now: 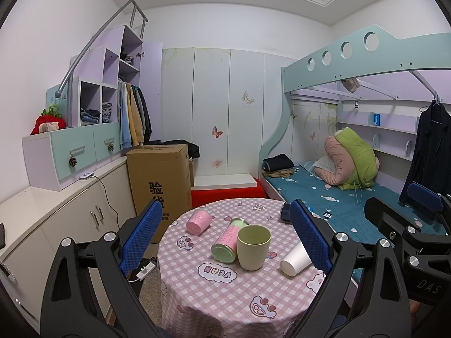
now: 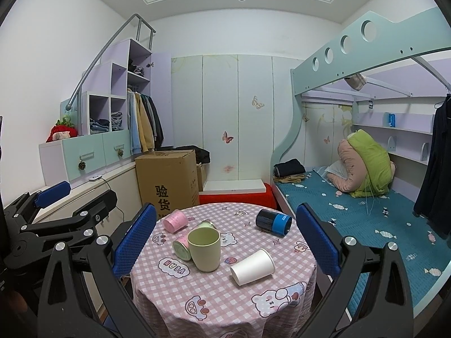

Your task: Flip cup upright

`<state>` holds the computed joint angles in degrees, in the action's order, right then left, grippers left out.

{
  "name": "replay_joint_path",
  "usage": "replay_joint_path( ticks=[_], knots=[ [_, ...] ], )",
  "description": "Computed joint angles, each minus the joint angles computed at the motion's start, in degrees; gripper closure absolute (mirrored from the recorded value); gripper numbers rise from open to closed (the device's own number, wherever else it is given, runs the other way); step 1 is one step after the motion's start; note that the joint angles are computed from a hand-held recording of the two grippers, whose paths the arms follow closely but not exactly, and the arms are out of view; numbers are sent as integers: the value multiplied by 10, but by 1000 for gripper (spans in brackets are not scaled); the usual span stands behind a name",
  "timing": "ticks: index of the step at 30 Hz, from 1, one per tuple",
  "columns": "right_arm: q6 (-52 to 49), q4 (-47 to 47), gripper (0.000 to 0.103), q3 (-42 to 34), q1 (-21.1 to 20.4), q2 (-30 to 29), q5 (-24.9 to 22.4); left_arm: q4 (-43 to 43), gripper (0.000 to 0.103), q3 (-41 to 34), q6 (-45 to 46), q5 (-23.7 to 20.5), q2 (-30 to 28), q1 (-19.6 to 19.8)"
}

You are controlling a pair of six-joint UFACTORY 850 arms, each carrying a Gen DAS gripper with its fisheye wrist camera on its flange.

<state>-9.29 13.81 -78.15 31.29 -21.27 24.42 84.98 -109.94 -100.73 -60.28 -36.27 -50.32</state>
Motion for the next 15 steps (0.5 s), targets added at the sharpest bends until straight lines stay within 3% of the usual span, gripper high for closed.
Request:
replay_joint_path(
  ticks=[15],
  knots=[
    [0,2,7,-2,1,-2,-3,-3,11,-14,8,-2,-7,0]
  ],
)
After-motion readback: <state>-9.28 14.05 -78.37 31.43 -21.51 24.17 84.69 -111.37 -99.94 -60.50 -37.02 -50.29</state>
